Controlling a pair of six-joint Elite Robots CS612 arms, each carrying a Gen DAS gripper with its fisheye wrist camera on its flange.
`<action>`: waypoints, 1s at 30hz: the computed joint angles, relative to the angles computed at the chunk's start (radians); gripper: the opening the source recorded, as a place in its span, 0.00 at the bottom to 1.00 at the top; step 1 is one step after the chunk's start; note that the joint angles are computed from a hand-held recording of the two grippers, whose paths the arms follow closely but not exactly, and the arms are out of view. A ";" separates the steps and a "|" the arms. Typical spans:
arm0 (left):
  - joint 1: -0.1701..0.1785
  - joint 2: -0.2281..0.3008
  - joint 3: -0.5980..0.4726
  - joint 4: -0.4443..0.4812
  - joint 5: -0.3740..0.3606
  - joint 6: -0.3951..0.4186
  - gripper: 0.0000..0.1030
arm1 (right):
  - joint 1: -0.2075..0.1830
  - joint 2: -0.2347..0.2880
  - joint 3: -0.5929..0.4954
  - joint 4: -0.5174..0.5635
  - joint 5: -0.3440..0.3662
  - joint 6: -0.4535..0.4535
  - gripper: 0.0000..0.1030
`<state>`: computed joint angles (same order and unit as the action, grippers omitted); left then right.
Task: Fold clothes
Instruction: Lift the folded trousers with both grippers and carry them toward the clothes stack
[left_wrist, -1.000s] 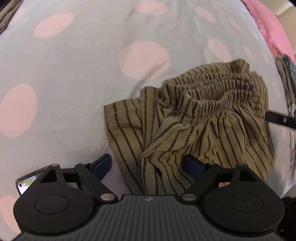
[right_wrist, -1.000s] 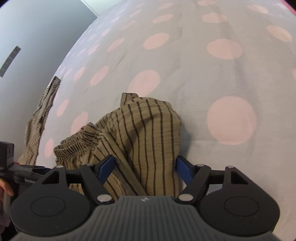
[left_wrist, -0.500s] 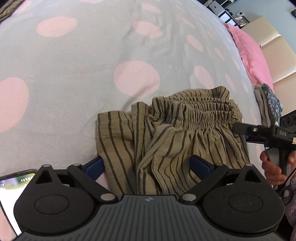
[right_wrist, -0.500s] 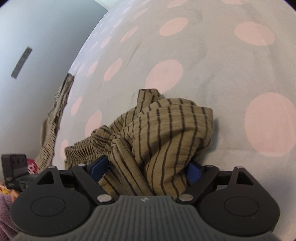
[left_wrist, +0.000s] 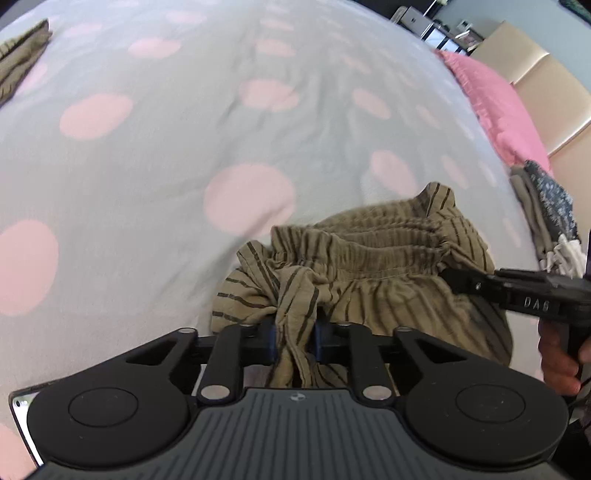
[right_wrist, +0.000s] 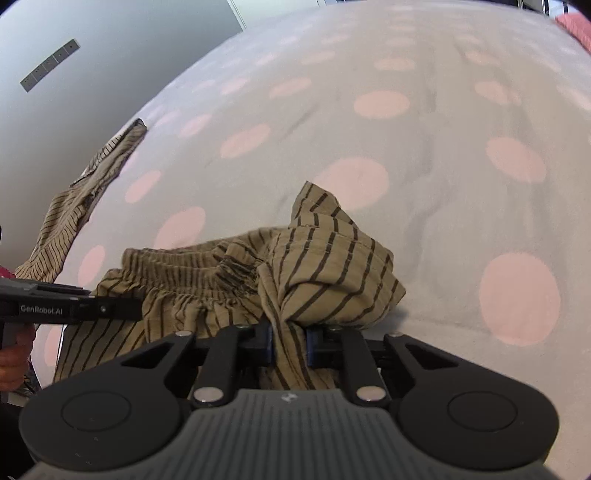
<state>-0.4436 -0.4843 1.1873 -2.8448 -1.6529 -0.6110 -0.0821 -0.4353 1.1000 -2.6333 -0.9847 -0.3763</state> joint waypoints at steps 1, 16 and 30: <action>-0.002 -0.002 0.001 -0.014 0.006 0.002 0.12 | -0.001 -0.011 0.019 -0.029 0.003 0.002 0.16; -0.069 -0.056 -0.013 -0.209 0.013 0.163 0.09 | -0.103 -0.213 0.314 -0.469 0.029 0.169 0.15; -0.165 0.084 -0.383 -0.133 -0.261 0.336 0.09 | -0.287 -0.407 0.517 -0.623 -0.053 0.226 0.16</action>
